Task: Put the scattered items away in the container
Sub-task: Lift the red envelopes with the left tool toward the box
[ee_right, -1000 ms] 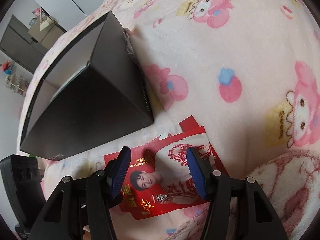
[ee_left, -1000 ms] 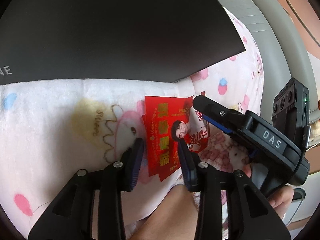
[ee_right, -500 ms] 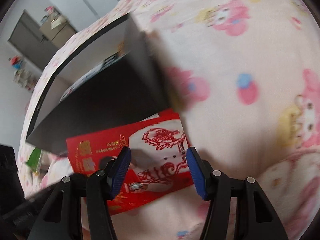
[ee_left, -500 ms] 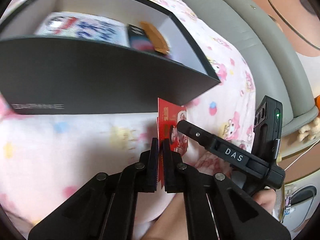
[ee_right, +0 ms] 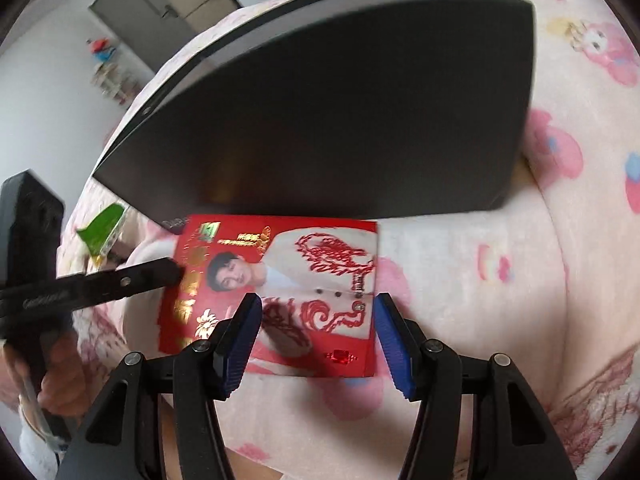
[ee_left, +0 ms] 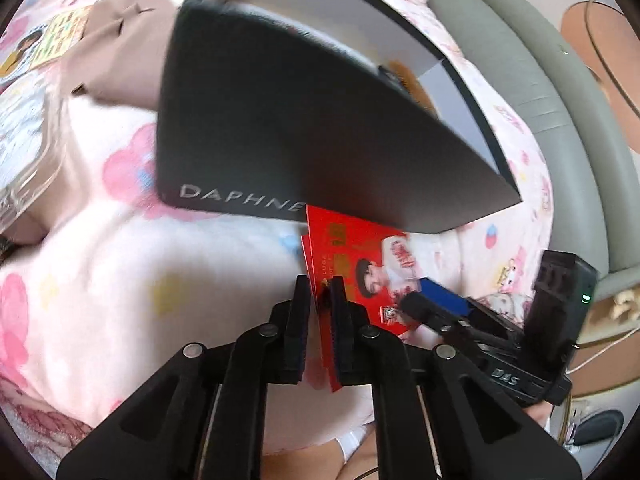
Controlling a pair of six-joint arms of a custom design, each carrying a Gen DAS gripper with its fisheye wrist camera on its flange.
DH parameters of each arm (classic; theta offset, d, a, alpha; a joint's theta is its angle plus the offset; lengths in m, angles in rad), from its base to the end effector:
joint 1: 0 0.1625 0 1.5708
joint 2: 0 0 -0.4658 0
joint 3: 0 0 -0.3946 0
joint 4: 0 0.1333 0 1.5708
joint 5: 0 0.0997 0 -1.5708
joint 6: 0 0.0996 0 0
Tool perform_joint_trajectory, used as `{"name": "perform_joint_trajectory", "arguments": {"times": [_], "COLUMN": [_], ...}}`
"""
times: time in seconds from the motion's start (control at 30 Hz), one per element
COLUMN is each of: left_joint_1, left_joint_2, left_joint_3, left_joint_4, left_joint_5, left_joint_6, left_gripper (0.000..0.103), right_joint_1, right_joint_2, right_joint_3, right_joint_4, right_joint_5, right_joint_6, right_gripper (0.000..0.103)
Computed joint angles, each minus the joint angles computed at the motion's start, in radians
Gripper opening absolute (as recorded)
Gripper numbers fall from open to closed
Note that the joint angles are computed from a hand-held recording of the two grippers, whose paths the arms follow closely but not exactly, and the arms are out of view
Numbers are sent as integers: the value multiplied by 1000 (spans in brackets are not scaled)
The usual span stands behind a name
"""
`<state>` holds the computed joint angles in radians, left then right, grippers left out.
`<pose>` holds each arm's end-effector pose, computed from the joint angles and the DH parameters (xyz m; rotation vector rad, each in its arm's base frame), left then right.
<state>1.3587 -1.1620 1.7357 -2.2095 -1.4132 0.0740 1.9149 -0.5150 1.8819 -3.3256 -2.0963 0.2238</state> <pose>0.0146 -0.6399 0.2841 0.4182 2.9574 -0.1131 0.2843 -0.5463 -0.0366 0.0196 -2.6631 0.7019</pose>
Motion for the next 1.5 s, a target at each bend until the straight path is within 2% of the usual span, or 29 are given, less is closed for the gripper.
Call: {"name": "perform_joint_trajectory", "arguments": {"times": [0.17,0.27,0.4,0.47,0.53,0.6,0.73,0.87,0.93,1.03,1.1,1.17,1.23,1.4,1.47,1.5], "left_joint_1": [0,1,8,1,-14,-20,-22,-6,2,-2,-15,-42,-67,-92,-116,-127], "left_joint_2": [-27,-36,-26,-29,-29,-33,-47,-23,-1,25,22,-2,-29,-88,-103,-104], "left_joint_3": [22,36,18,24,40,52,58,32,9,-6,10,56,96,136,167,183], "left_joint_4": [7,-43,-5,8,17,24,28,18,23,9,-18,-91,-162,-289,-373,-412], "left_joint_5": [7,24,10,15,56,71,36,17,-3,11,32,91,140,97,133,153], "left_joint_6": [24,18,11,38,45,54,86,27,-1,-10,12,62,108,220,297,326], "left_gripper": [8,8,8,8,8,11,19,19,19,19,19,19,19,19,18,18], "right_joint_1": [-22,-9,-18,-28,-44,-47,-35,-45,-49,-61,-62,-51,-41,-12,2,18], "right_joint_2": [-24,-5,3,-9,-34,-36,-39,-35,-20,-18,-17,-17,-19,1,22,37], "right_joint_3": [67,85,36,37,50,49,67,65,14,-16,-17,-6,12,18,5,-12], "right_joint_4": [-120,-211,-183,-150,-89,-55,-87,-102,-45,12,6,-29,-89,-222,-289,-341], "right_joint_5": [92,61,32,48,71,78,48,45,45,57,76,71,98,81,63,29], "right_joint_6": [1,13,25,35,50,49,33,69,92,95,69,29,-29,-135,-184,-239], "right_gripper": [54,54,54,54,54,54,54,54,54,55,55,54,52,51,51,51]}}
